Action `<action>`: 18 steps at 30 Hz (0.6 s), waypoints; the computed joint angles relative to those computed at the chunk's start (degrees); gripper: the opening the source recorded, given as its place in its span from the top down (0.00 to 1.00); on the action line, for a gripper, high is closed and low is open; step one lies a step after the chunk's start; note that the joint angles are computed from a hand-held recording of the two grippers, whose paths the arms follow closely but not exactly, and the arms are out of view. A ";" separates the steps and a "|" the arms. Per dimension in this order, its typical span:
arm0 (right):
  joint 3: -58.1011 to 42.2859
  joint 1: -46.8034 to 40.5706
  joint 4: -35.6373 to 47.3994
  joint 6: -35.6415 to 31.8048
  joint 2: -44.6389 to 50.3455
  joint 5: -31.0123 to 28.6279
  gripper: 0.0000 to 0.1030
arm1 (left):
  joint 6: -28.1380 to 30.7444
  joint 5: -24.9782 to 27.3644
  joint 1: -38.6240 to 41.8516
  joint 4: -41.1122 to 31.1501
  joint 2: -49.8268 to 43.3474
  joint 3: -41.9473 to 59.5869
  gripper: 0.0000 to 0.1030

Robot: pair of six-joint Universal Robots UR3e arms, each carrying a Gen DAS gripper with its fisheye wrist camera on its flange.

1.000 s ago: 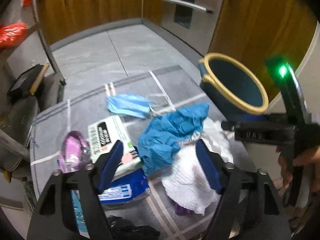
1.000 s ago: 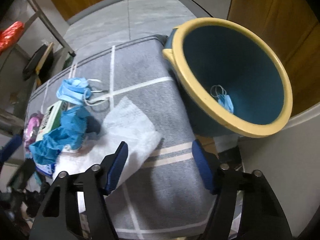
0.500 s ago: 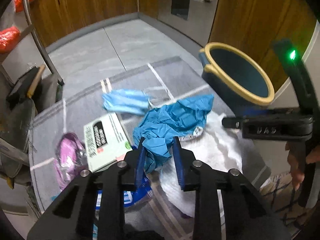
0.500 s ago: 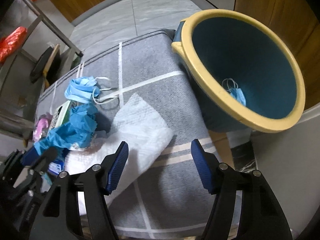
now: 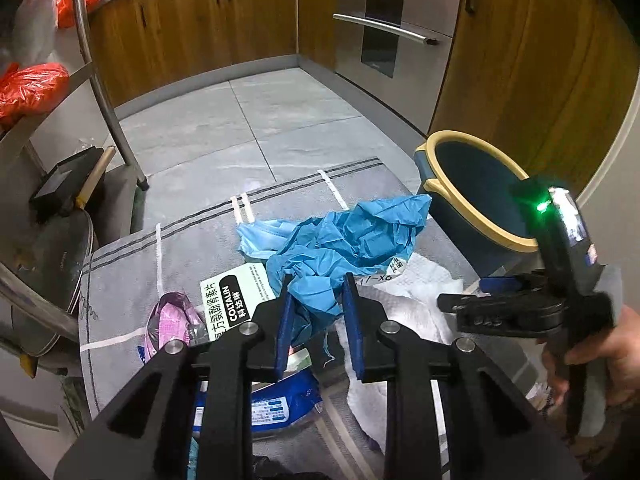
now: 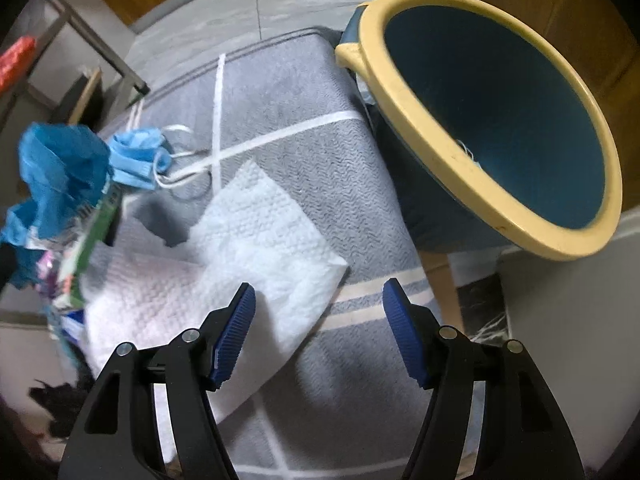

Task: Collect trash
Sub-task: 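Grasp the white tissue with the right gripper while the left gripper grasps the blue glove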

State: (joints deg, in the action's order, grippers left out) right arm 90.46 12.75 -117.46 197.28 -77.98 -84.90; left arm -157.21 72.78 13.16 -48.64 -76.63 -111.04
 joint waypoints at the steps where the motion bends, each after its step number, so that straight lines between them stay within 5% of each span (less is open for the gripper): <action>1: -0.58 0.43 0.14 -0.23 0.80 -0.43 0.35 | -0.21 0.14 -0.30 0.04 -0.15 0.10 0.78; 7: -3.03 4.34 -0.43 -1.87 4.13 -6.95 0.51 | 0.17 -0.45 0.67 -0.67 0.15 0.01 0.78; 9: -2.78 4.06 -1.21 -2.96 3.98 -5.80 0.89 | 0.08 -0.30 0.64 -0.58 0.02 0.08 0.78; 10: -3.07 3.92 -0.71 -3.35 4.02 -4.79 0.93 | -0.03 -0.14 0.49 -0.48 0.06 -0.01 0.78; 18: -4.01 2.30 -2.69 -4.02 0.62 -0.79 0.96 | -0.18 -0.81 1.42 -0.22 1.25 -0.42 0.78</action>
